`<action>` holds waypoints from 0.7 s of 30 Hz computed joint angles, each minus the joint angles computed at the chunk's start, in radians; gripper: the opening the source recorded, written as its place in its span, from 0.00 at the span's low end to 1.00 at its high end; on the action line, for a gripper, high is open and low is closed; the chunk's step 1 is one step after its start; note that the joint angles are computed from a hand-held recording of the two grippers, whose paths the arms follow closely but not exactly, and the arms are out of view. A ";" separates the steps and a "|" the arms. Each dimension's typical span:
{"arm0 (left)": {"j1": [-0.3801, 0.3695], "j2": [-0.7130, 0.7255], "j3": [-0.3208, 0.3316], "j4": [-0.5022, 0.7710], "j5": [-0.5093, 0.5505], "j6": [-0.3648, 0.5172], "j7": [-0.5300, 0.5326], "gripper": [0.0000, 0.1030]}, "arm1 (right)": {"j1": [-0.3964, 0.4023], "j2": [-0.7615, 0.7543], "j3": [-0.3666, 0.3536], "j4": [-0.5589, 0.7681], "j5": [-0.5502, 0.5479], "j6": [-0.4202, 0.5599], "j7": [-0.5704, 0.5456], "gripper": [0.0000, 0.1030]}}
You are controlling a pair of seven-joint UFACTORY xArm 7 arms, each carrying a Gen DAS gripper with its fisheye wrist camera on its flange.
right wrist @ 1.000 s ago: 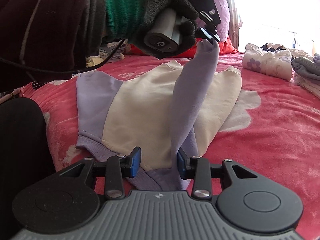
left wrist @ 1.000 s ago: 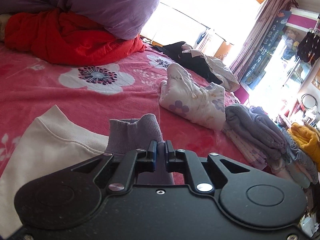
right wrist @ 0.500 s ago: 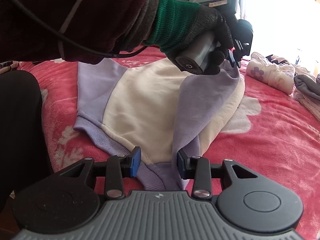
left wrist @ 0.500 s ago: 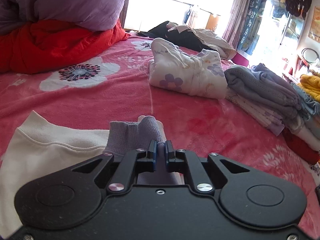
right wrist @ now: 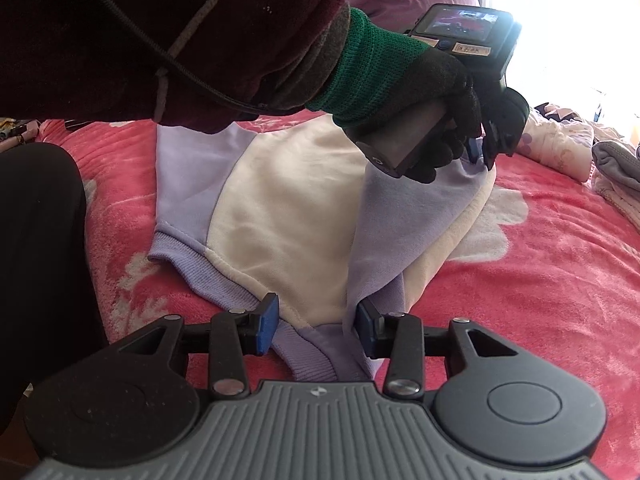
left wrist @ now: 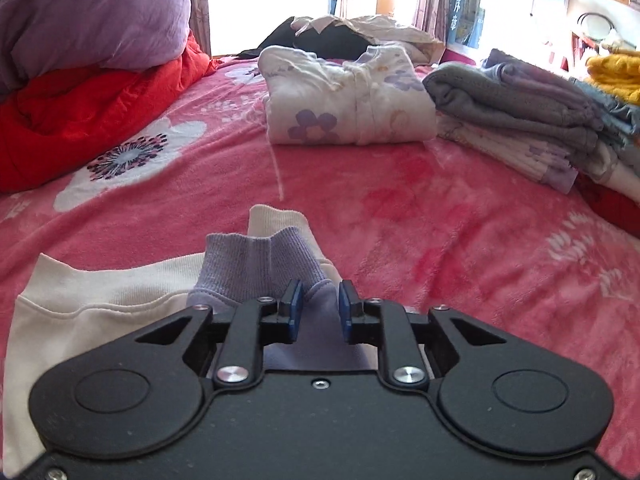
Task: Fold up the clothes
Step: 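Release the sleeve near the shoulder with the left tool while the right tool holds the hem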
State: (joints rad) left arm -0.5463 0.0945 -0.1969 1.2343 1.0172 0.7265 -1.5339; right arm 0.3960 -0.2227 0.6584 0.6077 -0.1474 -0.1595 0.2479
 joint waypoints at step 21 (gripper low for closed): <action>0.099 -0.295 -0.163 -0.377 -0.076 -0.254 -0.115 0.17 | 0.282 -0.125 -0.285 -0.088 0.061 0.046 0.025 0.10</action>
